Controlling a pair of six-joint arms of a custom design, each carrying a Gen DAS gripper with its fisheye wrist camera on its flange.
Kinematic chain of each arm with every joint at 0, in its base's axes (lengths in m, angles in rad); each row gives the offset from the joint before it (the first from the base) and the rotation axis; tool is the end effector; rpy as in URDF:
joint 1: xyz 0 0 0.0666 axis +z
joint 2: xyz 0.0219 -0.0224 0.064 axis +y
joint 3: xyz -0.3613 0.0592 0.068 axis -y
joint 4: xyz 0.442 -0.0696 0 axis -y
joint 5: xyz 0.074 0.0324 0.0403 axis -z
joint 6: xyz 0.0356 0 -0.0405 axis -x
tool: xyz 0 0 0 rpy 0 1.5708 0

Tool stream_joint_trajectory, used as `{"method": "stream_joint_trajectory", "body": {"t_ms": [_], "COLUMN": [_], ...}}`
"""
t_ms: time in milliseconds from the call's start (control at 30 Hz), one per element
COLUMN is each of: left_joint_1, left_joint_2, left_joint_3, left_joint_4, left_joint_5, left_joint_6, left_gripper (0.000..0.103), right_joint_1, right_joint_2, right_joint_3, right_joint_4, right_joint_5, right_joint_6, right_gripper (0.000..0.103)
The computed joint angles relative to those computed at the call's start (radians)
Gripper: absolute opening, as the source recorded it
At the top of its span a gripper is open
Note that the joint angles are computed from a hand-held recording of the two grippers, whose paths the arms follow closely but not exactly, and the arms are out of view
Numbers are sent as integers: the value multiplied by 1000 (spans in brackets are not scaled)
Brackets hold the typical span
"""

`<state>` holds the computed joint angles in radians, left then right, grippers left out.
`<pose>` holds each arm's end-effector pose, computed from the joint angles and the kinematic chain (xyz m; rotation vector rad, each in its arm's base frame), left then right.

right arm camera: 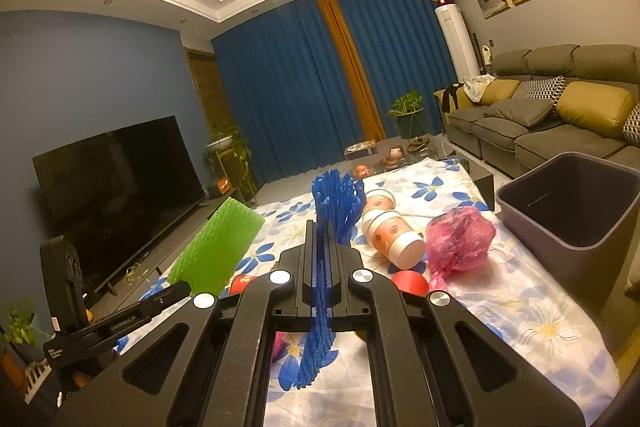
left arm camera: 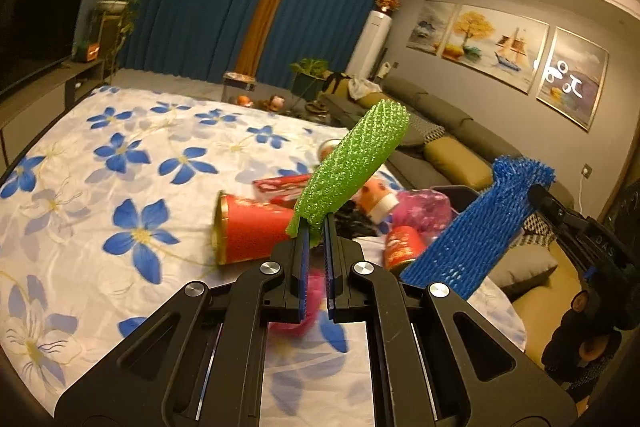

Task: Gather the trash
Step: 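Carry both foam meshes over the grey bin and open both tools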

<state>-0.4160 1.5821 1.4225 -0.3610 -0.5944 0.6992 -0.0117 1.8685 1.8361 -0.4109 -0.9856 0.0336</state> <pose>0.5751 -0.2327 0.3692 -0.6228 1.8971 -0.0918 0.7195 0.0209 0.4014 -0.6367 1.8102 0.9495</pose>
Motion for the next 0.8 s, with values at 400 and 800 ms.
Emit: {"method": "stream_joint_trajectory", "body": {"t_ms": [400,800], "left_joint_1": [-31,-34], "left_joint_2": [171,493], "left_joint_3": [235,729], "left_joint_4": [-26,-153], "left_joint_5": [72,198], "left_joint_6": [-117,-212], "left_gripper": [6,6], "right_joint_1": [-57,-101], "right_joint_2": [41,213], "right_joint_3": [68,338], "right_joint_4": [35,48], "right_joint_5": [19,190], "right_joint_6": [-49,-124], "right_gripper": [4,4]}}
